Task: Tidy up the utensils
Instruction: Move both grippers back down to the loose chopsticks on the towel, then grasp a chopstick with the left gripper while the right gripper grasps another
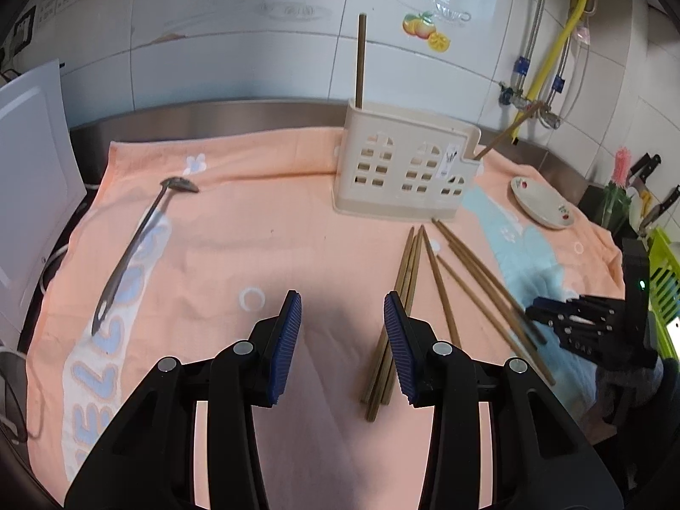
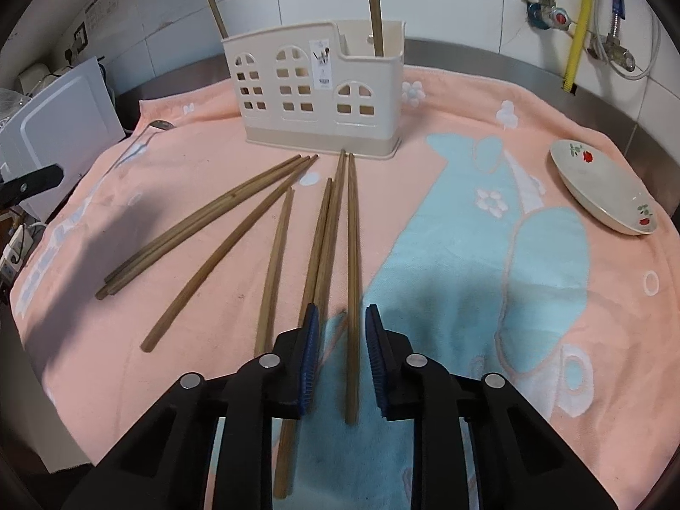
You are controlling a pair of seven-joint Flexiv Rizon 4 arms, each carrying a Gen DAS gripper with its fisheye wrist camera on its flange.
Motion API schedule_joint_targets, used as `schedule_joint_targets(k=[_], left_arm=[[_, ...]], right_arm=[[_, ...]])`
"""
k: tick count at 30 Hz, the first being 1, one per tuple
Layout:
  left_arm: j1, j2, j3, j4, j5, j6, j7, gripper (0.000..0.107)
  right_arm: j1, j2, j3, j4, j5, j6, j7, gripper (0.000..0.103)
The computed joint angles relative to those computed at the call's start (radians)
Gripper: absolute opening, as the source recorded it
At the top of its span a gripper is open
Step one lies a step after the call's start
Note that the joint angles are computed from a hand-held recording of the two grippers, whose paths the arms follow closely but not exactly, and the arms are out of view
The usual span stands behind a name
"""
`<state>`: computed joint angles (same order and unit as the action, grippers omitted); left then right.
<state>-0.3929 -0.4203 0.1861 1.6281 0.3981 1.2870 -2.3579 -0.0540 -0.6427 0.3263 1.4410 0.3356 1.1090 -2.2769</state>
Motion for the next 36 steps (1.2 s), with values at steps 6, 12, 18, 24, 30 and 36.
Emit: schedule_joint_targets(k=[6, 12, 18, 24, 30, 36], left_arm=[[0.016, -0.006, -0.027, 0.019, -0.025, 0.002, 0.039, 0.041], [0.029, -0.032, -0.061, 0.022, -0.085, 0.005, 0.115, 0.04], [0.044, -0.069, -0.098, 0.003, -0.159, -0.011, 0.228, 0.023], [0.076, -0.118, -0.148, -0.023, -0.26, -0.032, 0.368, 0.015], [0.081, -0.161, -0.153, -0.069, -0.315, -0.092, 0.464, 0.011], [0.085, -0.182, -0.151, -0.089, -0.342, -0.124, 0.524, 0.011]], right_arm=[[0.021, -0.019, -0.021, -0.016, -0.028, -0.01, 0.028, 0.014], [0.032, -0.032, -0.035, -0.021, -0.06, -0.011, 0.055, 0.01], [0.028, -0.035, -0.03, -0.015, -0.074, 0.008, 0.062, 0.007], [0.016, -0.033, -0.02, -0.012, -0.074, 0.002, 0.062, 0.007], [0.005, -0.032, -0.014, -0.019, -0.063, -0.018, 0.058, 0.007], [0.007, -0.032, -0.018, -0.017, -0.056, -0.018, 0.055, 0.007]])
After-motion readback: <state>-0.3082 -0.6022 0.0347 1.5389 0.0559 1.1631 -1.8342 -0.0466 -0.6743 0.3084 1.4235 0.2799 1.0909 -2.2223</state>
